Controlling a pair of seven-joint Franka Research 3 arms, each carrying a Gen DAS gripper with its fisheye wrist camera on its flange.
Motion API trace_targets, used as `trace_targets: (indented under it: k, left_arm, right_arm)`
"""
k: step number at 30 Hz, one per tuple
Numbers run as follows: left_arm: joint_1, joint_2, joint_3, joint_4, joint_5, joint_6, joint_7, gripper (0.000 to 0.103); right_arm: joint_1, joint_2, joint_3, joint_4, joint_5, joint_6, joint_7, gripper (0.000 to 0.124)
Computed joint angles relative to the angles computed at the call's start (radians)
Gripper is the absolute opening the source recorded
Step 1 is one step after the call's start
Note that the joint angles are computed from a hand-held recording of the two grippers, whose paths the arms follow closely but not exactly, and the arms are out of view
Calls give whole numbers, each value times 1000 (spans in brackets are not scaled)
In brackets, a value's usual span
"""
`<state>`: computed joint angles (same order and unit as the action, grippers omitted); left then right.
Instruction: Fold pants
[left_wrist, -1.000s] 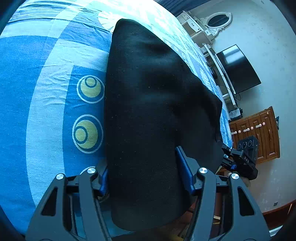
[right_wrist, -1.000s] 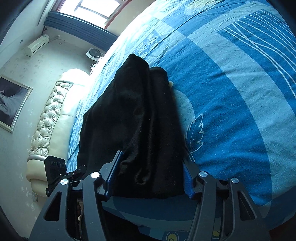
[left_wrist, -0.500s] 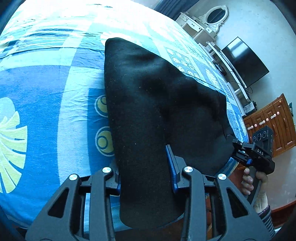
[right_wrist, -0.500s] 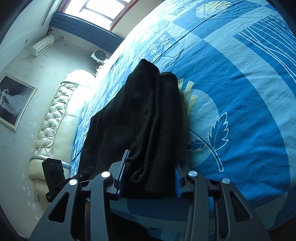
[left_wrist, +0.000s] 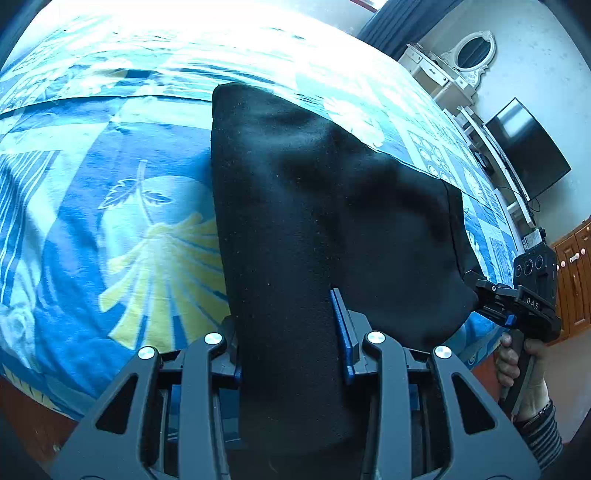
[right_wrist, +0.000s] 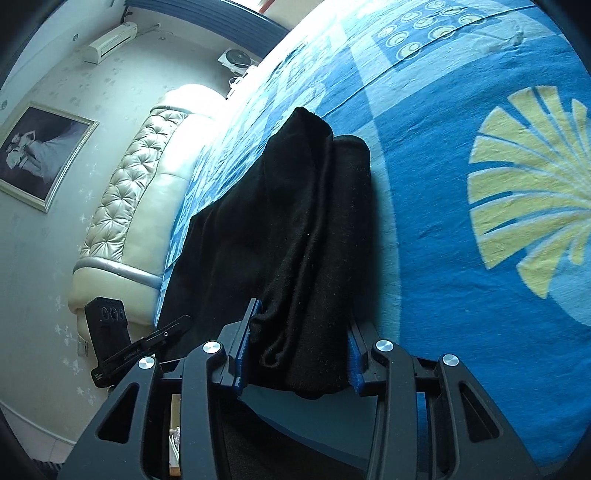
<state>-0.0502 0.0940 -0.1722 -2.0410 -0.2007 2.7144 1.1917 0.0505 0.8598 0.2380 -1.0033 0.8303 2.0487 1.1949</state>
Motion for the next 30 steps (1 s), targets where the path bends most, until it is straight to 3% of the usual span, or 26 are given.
trace_targets:
  k: [4, 11, 19, 25, 26, 30]
  left_arm:
    - [14, -33, -3, -57, -106, 39, 97, 39]
    - [-2, -28, 5, -70, -49, 85, 35, 68]
    - [8, -37, 7, -88, -115, 110, 107, 77]
    - [11, -16, 9, -72, -87, 111, 98, 76]
    - [3, -11, 20, -67, -5, 100, 45, 67]
    - [-1, -5, 20, -57, 103, 89, -1, 55]
  right_arm:
    - [19, -5, -4, -13, -15, 20, -7, 41]
    - [-9, -30, 12, -80, 47, 48, 3, 54]
    - [-2, -18, 10, -58, 66, 69, 22, 60]
    - [15, 14, 7, -6, 19, 41, 32, 62]
    - [21, 16, 5, 2, 4, 29, 22, 62]
    - [45, -2, -8, -14, -38, 48, 11, 51]
